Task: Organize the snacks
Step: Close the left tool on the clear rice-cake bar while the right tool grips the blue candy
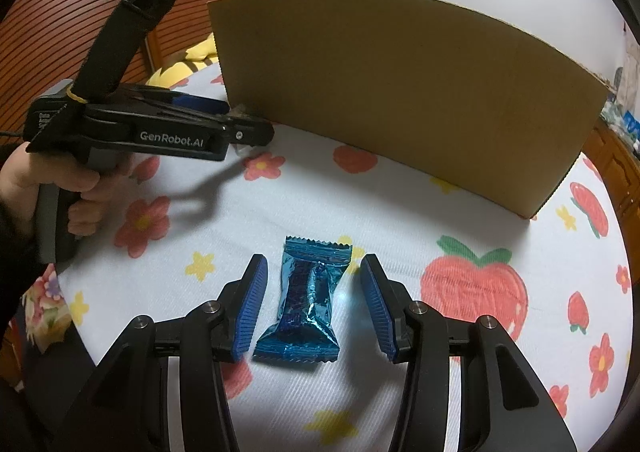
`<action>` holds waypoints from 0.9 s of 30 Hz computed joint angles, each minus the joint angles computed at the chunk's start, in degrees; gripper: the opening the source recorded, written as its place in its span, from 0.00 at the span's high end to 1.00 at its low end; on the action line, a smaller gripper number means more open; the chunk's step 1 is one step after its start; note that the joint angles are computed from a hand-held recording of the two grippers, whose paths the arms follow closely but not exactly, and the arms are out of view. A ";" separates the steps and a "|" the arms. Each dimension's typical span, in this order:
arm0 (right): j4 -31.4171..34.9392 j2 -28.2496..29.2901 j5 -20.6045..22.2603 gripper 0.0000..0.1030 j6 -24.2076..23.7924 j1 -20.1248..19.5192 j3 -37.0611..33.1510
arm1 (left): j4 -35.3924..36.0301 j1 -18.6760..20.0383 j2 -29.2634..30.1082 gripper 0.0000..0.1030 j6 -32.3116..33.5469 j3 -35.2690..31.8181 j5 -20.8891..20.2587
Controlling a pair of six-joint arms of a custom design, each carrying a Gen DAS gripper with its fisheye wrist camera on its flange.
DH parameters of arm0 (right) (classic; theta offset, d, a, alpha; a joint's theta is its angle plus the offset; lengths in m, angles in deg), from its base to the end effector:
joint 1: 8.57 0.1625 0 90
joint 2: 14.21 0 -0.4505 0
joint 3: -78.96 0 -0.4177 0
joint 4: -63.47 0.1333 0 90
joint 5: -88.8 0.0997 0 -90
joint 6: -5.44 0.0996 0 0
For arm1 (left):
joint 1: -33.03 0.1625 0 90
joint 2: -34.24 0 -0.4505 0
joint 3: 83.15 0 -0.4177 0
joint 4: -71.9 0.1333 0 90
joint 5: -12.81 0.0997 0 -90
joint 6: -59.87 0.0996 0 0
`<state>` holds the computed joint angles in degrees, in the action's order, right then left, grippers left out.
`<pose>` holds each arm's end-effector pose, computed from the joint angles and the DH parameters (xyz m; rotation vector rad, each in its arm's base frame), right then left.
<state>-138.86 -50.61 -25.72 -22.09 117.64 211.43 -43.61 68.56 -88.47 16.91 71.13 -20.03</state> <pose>0.3338 -0.3003 -0.0446 1.3571 -2.3419 0.4299 -0.0415 -0.2962 0.2586 0.2929 2.2534 -0.8505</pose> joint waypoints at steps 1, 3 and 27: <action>0.00 0.00 0.00 0.53 0.00 0.00 0.00 | 0.17 -0.04 0.01 0.30 0.10 -0.03 -0.01; 0.00 -0.02 -0.10 0.53 -0.09 0.02 0.00 | 0.59 -0.14 0.02 0.33 0.17 -0.07 0.03; -1.15 0.24 0.94 0.74 -0.27 -0.48 0.21 | 42.03 -21.94 -17.59 0.55 -27.75 -2.71 -2.78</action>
<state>-140.02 -50.37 -24.78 -22.35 117.16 211.64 -1.58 46.63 -106.05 -10.84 68.41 -22.81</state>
